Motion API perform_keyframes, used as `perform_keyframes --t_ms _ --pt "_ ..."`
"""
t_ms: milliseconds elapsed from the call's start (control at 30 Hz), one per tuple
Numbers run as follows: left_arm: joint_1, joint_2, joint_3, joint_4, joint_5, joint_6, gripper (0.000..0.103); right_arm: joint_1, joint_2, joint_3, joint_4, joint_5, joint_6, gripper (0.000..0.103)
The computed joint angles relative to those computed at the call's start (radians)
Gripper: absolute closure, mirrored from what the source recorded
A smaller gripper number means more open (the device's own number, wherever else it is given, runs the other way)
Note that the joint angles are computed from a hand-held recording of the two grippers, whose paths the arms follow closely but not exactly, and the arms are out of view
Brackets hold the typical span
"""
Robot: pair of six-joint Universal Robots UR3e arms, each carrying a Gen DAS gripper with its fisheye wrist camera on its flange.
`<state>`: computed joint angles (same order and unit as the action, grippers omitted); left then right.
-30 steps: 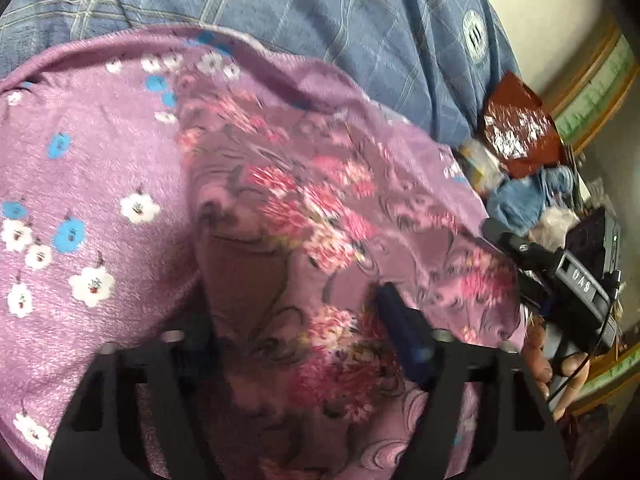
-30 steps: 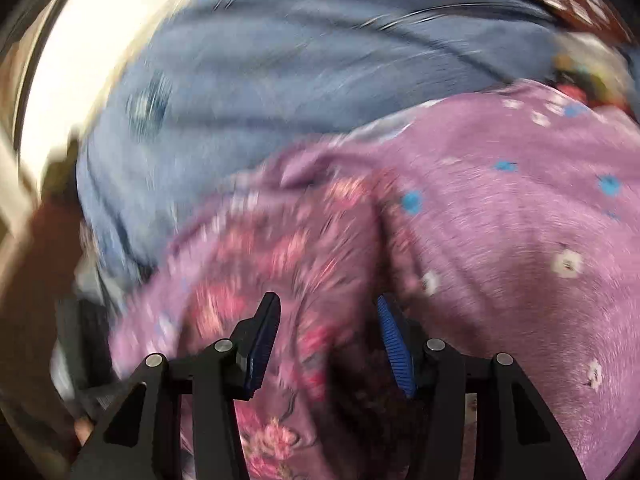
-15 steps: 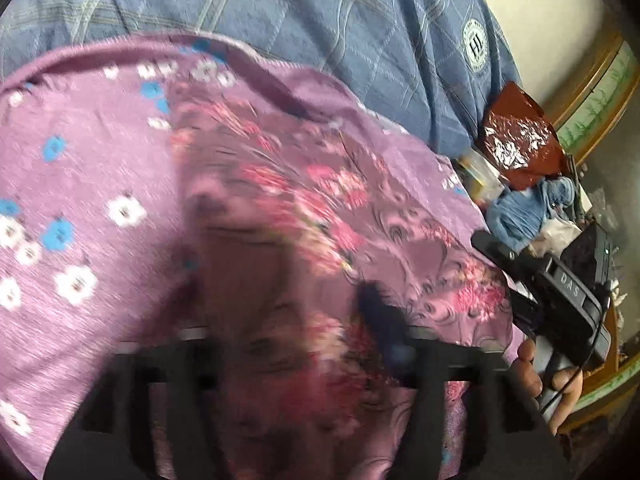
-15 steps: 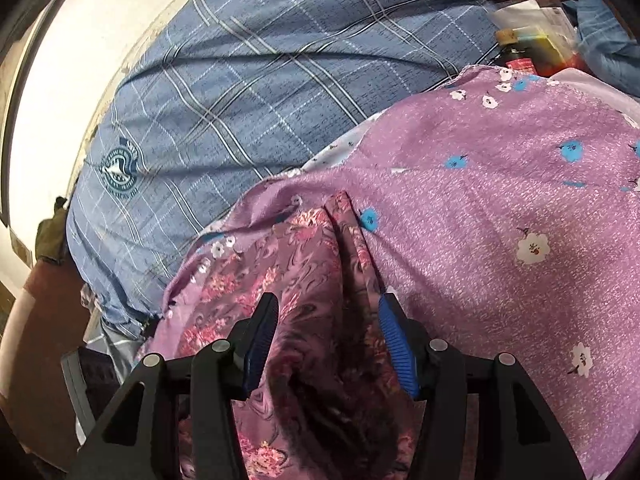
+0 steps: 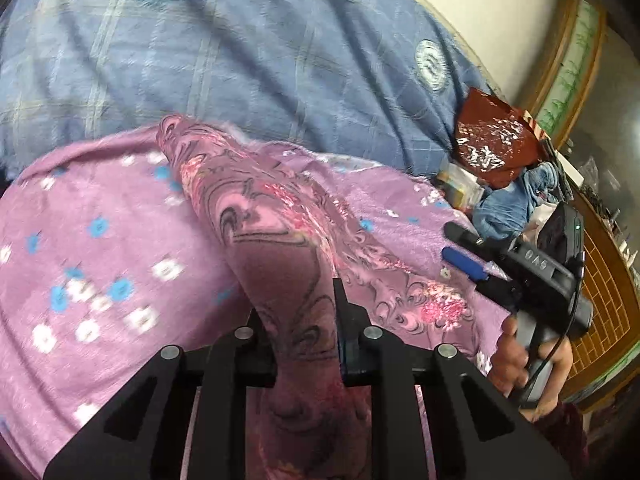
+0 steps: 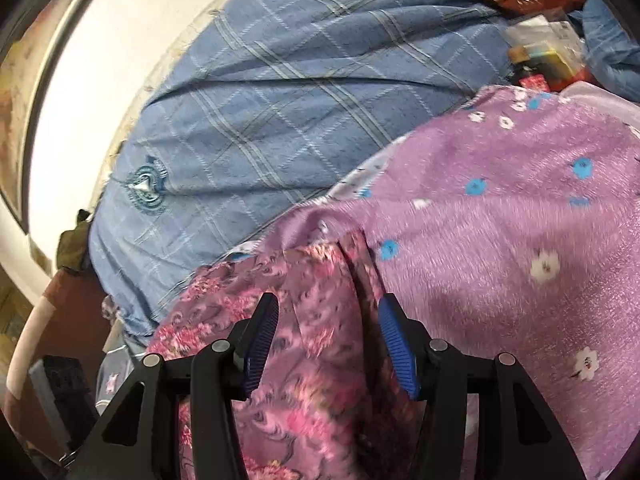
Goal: Fold small clothes
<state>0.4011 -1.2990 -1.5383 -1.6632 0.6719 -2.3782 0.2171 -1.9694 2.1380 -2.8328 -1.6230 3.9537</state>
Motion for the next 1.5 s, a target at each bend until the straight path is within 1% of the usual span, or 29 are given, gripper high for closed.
perform_keyframes --t_ms 67,133,167,200,267,333,400,433,467,500,567,600,667,700,767,800,833,933,1033,1067,1200,1267,1300,1333,1367,1400,1433,1467,1500 --pt "0.042 -0.053 0.039 -0.105 0.002 0.057 0.085 -0.005 0.012 -0.009 -0.004 0.036 -0.014 0.046" --pt "0.039 -0.105 0.046 -0.11 0.033 0.051 0.082 0.005 0.043 -0.028 -0.007 0.055 -0.018 0.043" --pt "0.018 -0.151 0.059 -0.112 0.072 0.04 0.079 0.009 0.057 -0.036 -0.007 0.062 -0.018 0.043" --pt "0.006 -0.173 0.066 -0.111 0.1 0.034 0.076 -0.003 0.076 -0.043 -0.007 0.113 -0.024 0.04" --pt "-0.009 -0.178 0.029 -0.058 0.111 -0.01 0.048 -0.017 0.112 -0.069 0.061 0.153 -0.009 0.041" --pt "-0.02 -0.187 0.016 -0.034 0.088 -0.021 0.045 -0.031 0.13 -0.07 0.133 0.14 0.035 0.041" --pt "-0.031 -0.206 0.019 -0.03 0.056 -0.044 0.045 -0.066 0.106 -0.03 0.147 0.144 0.069 0.043" --pt "-0.027 -0.205 0.015 -0.027 0.041 -0.053 0.05 -0.08 0.082 0.0 0.129 0.137 0.083 0.044" --pt "-0.023 -0.183 -0.018 0.024 0.023 -0.093 0.071 -0.09 0.047 0.031 0.109 0.114 0.097 0.044" --pt "-0.029 -0.168 -0.037 0.071 0.022 -0.119 0.08 -0.091 0.027 0.044 0.101 0.093 0.101 0.044" --pt "-0.03 -0.135 -0.052 0.097 -0.002 -0.107 0.084 -0.099 -0.003 0.061 0.111 0.067 0.1 0.044" --pt "-0.031 -0.113 -0.067 0.118 -0.014 -0.099 0.084 -0.114 -0.009 0.067 0.125 0.079 0.097 0.044" --pt "-0.026 -0.077 -0.083 0.129 -0.027 -0.066 0.085 -0.143 -0.002 0.071 0.159 0.11 0.088 0.05" --pt "-0.02 -0.071 -0.079 0.115 -0.036 -0.052 0.085 -0.137 0.005 0.072 0.148 0.089 0.081 0.054" --pt "0.008 -0.08 -0.03 0.016 -0.06 0.008 0.086 -0.132 0.02 0.055 0.168 0.069 0.053 0.059" --pt "0.025 -0.088 0.001 -0.042 -0.068 0.044 0.086 -0.11 0.039 0.036 0.183 0.033 0.049 0.064" --pt "0.045 -0.095 0.031 -0.102 -0.074 0.081 0.086 -0.089 0.057 0.013 0.201 0.001 0.044 0.067" --pt "0.126 -0.12 0.119 -0.296 -0.09 0.212 0.086 -0.031 0.106 -0.045 0.255 -0.083 0.005 0.071" --pt "0.213 -0.166 0.198 -0.451 -0.089 0.315 0.086 -0.022 0.113 -0.051 0.267 -0.103 -0.006 0.074" --pt "0.239 -0.183 0.215 -0.478 -0.08 0.335 0.086 -0.022 0.114 -0.048 0.262 -0.107 -0.007 0.074" --pt "0.306 -0.216 0.186 -0.416 -0.019 0.325 0.086 0.007 0.15 -0.085 0.283 -0.153 0.0 0.076" --pt "0.32 -0.239 0.172 -0.399 0.016 0.33 0.085 0.051 0.188 -0.15 0.347 -0.213 0.001 0.076" --pt "0.316 -0.234 0.155 -0.373 0.031 0.33 0.085 0.079 0.21 -0.197 0.404 -0.249 0.012 0.073" --pt "0.308 -0.218 0.123 -0.319 0.05 0.316 0.083 0.105 0.23 -0.247 0.458 -0.273 0.03 0.07" --pt "0.304 -0.202 0.093 -0.274 0.063 0.304 0.079 0.125 0.239 -0.272 0.462 -0.274 0.038 0.07" --pt "0.299 -0.192 0.077 -0.248 0.072 0.295 0.076 0.138 0.232 -0.261 0.382 -0.237 0.021 0.07" --pt "0.294 -0.188 0.071 -0.234 0.078 0.289 0.072 0.149 0.229 -0.247 0.297 -0.197 -0.002 0.066" --pt "0.287 -0.187 0.066 -0.21 0.09 0.269 0.056 0.166 0.239 -0.243 0.204 -0.148 -0.033 0.064" --pt "0.28 -0.186 0.056 -0.168 0.108 0.225 0.046 0.177 0.259 -0.246 0.118 -0.08 -0.06 0.056"
